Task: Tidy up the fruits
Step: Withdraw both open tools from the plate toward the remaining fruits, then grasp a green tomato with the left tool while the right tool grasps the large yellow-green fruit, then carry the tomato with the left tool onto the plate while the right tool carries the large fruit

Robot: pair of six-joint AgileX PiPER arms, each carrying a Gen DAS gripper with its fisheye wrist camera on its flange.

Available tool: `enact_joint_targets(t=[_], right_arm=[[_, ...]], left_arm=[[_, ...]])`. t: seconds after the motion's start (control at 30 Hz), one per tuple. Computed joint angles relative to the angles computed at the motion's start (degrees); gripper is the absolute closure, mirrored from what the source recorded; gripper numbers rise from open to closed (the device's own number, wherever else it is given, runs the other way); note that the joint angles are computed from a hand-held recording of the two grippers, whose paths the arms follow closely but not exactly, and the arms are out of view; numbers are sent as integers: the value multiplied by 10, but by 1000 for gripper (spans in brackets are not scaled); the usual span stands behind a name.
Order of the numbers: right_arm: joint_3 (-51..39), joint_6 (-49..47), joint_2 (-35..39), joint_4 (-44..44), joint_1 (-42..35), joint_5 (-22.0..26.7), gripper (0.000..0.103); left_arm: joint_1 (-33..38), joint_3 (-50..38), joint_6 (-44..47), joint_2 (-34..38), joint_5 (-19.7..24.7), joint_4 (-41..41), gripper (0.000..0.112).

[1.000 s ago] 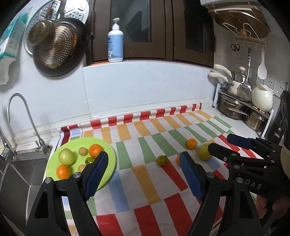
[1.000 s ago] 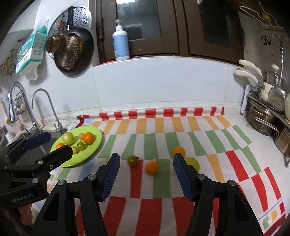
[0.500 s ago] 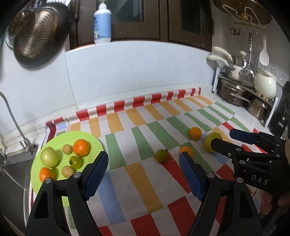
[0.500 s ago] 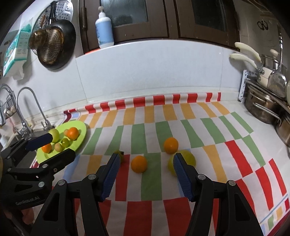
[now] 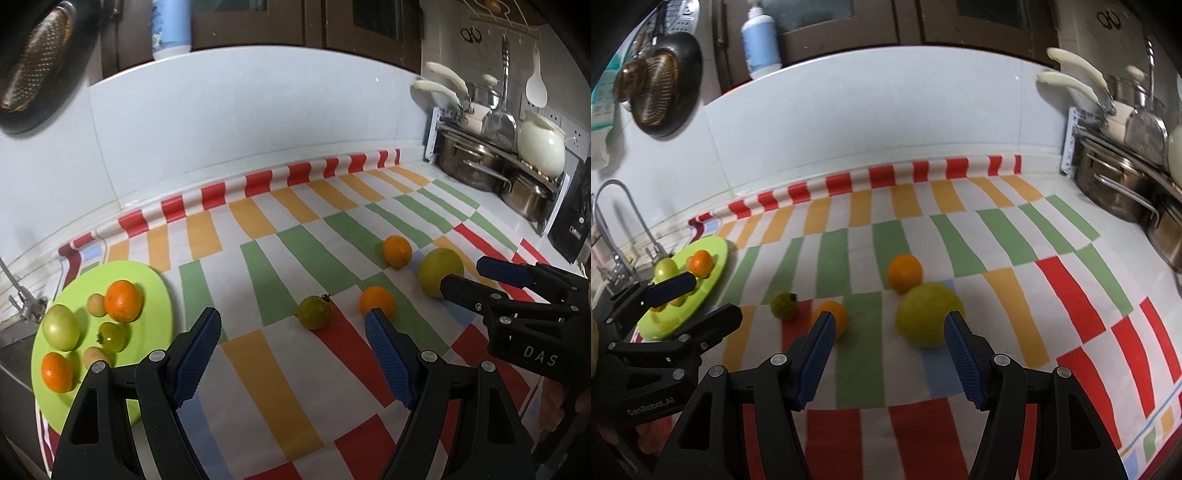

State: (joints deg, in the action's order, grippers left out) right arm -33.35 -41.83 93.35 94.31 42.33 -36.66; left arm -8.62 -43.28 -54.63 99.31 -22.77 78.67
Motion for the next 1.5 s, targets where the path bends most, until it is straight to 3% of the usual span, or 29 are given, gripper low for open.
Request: enact_joint_targets(t=[0.27,0.5,0.9,1.03,1.5], right_arm=[[10,37,25,-26,-39,27,41],[0,64,54,-77,-76,56,41],[-14,96,84,-136,-111,85,41],[-18,70,87,-107,-101,68,51],[-12,41,53,-80,-74,63,51]], left_arm=[[-32,-28,27,45,34,-26,37],[-47,-71,-42,88,48,36,50],[-50,-113,-167,125,32,146,75],[-51,-117,-174,129,29,156,83],[-34,-78,-135,73,4,120,84]])
